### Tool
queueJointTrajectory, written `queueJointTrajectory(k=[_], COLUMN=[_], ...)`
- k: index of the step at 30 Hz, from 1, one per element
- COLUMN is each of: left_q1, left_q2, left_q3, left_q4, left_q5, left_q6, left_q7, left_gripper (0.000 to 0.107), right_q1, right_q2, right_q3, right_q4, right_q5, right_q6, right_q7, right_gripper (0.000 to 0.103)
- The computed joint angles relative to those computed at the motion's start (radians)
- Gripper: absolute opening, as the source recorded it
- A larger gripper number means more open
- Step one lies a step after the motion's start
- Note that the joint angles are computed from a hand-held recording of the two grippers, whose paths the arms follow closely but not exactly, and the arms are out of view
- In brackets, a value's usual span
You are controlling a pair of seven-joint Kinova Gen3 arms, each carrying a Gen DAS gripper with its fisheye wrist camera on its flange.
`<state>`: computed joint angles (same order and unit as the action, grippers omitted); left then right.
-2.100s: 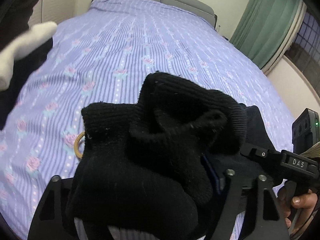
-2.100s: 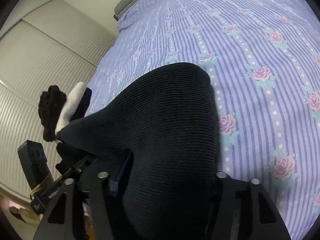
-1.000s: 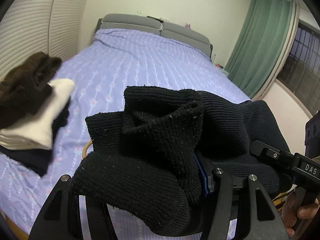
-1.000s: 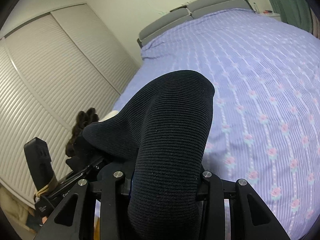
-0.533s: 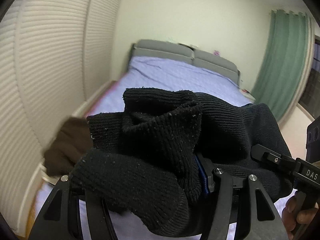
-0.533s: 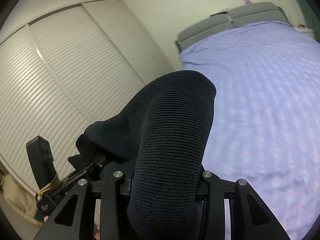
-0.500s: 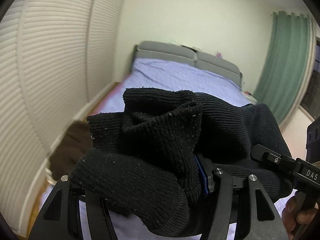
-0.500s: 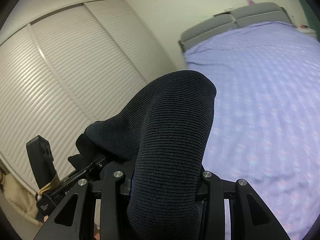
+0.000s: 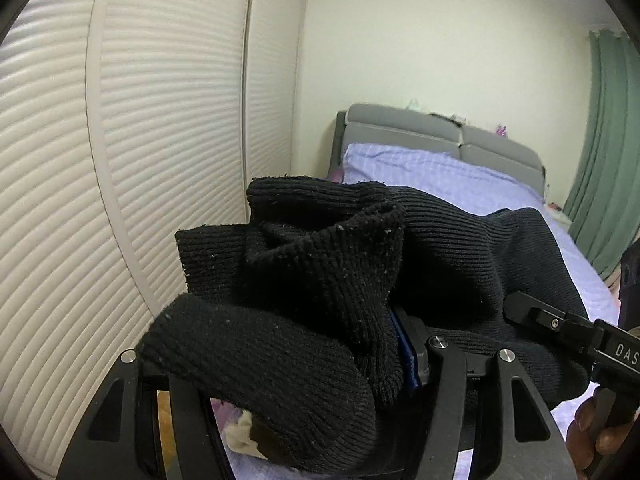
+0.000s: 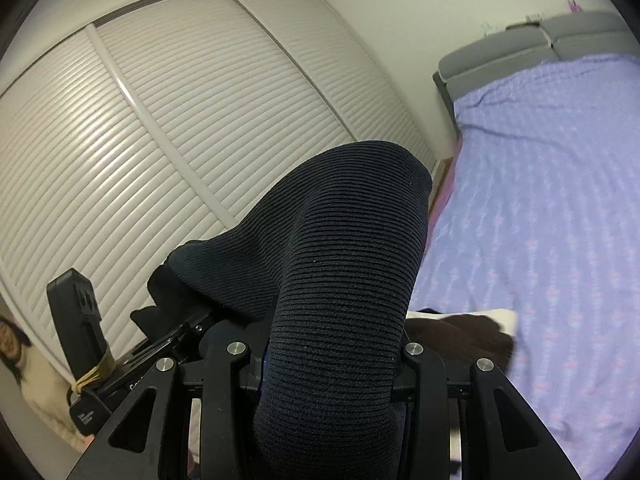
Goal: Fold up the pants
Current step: 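Lift the folded sweatpants with both grippers and carry them toward the clothes stack, then lower the sweatpants onto the clothes stack and open both grippers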
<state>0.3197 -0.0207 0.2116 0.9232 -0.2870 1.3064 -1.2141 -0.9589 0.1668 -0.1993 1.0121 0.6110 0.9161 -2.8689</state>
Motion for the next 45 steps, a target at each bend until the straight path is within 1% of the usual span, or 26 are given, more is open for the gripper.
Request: queueJointTrajectory(k=[1, 3, 6, 8, 10, 12, 14, 17, 20, 21, 23, 24, 26, 28, 30, 31, 32, 33, 36, 42, 45], left_q1=[-0.009, -0.032, -0.051, -0.043, -0.03, -0.023, -0.016, 0.006, 0.017, 0.013, 0.018, 0.022, 0.03, 0.029, 0.028, 0.028, 0.03, 0.03, 0.029, 0.027, 0.033], left_q2=[0.003, 0.0, 0.025, 0.033, 0.034, 0.037, 0.045, 0.051, 0.049, 0.043, 0.034, 0.029, 0.011, 0.002, -0.01, -0.016, -0.022, -0.032, -0.06, -0.099, -0.112], left_q3=[-0.012, -0.039, -0.054, -0.047, -0.039, -0.038, -0.037, -0.032, -0.032, -0.036, -0.031, -0.026, -0.014, -0.007, 0.001, 0.006, 0.016, 0.023, 0.054, 0.129, 0.162], left_q4=[0.031, 0.116, 0.226, 0.294, 0.356, 0.419, 0.446, 0.479, 0.502, 0.508, 0.513, 0.512, 0.52, 0.52, 0.513, 0.511, 0.508, 0.512, 0.514, 0.504, 0.495], left_q5=[0.019, 0.069, 0.131, 0.124, 0.108, 0.1, 0.084, 0.032, 0.009, 0.013, -0.017, -0.041, -0.087, -0.112, -0.122, -0.133, -0.157, -0.177, -0.244, -0.32, -0.341], left_q6=[-0.026, -0.083, -0.155, -0.203, -0.256, -0.325, -0.369, -0.409, -0.431, -0.437, -0.439, -0.432, -0.418, -0.41, -0.388, -0.377, -0.364, -0.358, -0.333, -0.289, -0.264], left_q7=[-0.007, -0.034, -0.078, -0.082, -0.066, -0.041, -0.016, 0.04, 0.078, 0.074, 0.096, 0.108, 0.135, 0.145, 0.146, 0.147, 0.154, 0.161, 0.201, 0.255, 0.275], left_gripper=[0.061, 0.061, 0.062, 0.062, 0.063, 0.064, 0.065, 0.066, 0.067, 0.068, 0.07, 0.072, 0.075, 0.077, 0.077, 0.078, 0.08, 0.086, 0.096, 0.097, 0.097], right_q1=[0.016, 0.019, 0.032, 0.041, 0.039, 0.007, -0.006, -0.005, -0.017, -0.019, -0.034, -0.031, -0.05, -0.073, -0.084, -0.103, -0.113, -0.125, -0.166, -0.219, -0.264], right_q2=[0.006, 0.01, 0.027, 0.032, 0.04, 0.062, 0.078, 0.091, 0.117, 0.125, 0.124, 0.13, 0.137, 0.137, 0.151, 0.156, 0.161, 0.164, 0.159, 0.174, 0.153], right_q3=[0.009, 0.011, 0.026, 0.036, 0.042, 0.053, 0.055, 0.055, 0.06, 0.065, 0.073, 0.073, 0.077, 0.079, 0.082, 0.087, 0.092, 0.098, 0.107, 0.1, 0.1], right_q4=[0.027, 0.079, 0.146, 0.198, 0.243, 0.245, 0.246, 0.233, 0.189, 0.182, 0.183, 0.177, 0.146, 0.134, 0.11, 0.095, 0.083, 0.075, 0.069, 0.007, 0.024], right_q5=[-0.015, -0.018, -0.025, -0.026, 0.001, 0.06, 0.087, 0.089, 0.093, 0.095, 0.11, 0.113, 0.121, 0.138, 0.153, 0.17, 0.182, 0.196, 0.251, 0.294, 0.344], right_q6=[-0.029, -0.057, -0.076, -0.084, -0.08, -0.034, -0.001, 0.038, 0.098, 0.104, 0.111, 0.109, 0.14, 0.166, 0.187, 0.212, 0.23, 0.248, 0.292, 0.391, 0.438], right_q7=[-0.011, -0.063, -0.133, -0.178, -0.228, -0.267, -0.275, -0.265, -0.222, -0.217, -0.229, -0.228, -0.219, -0.217, -0.206, -0.203, -0.2, -0.203, -0.234, -0.181, -0.196], right_gripper=[0.039, 0.039, 0.039, 0.039, 0.04, 0.041, 0.042, 0.044, 0.046, 0.046, 0.048, 0.052, 0.056, 0.063, 0.077, 0.081, 0.085, 0.09, 0.091, 0.092, 0.092])
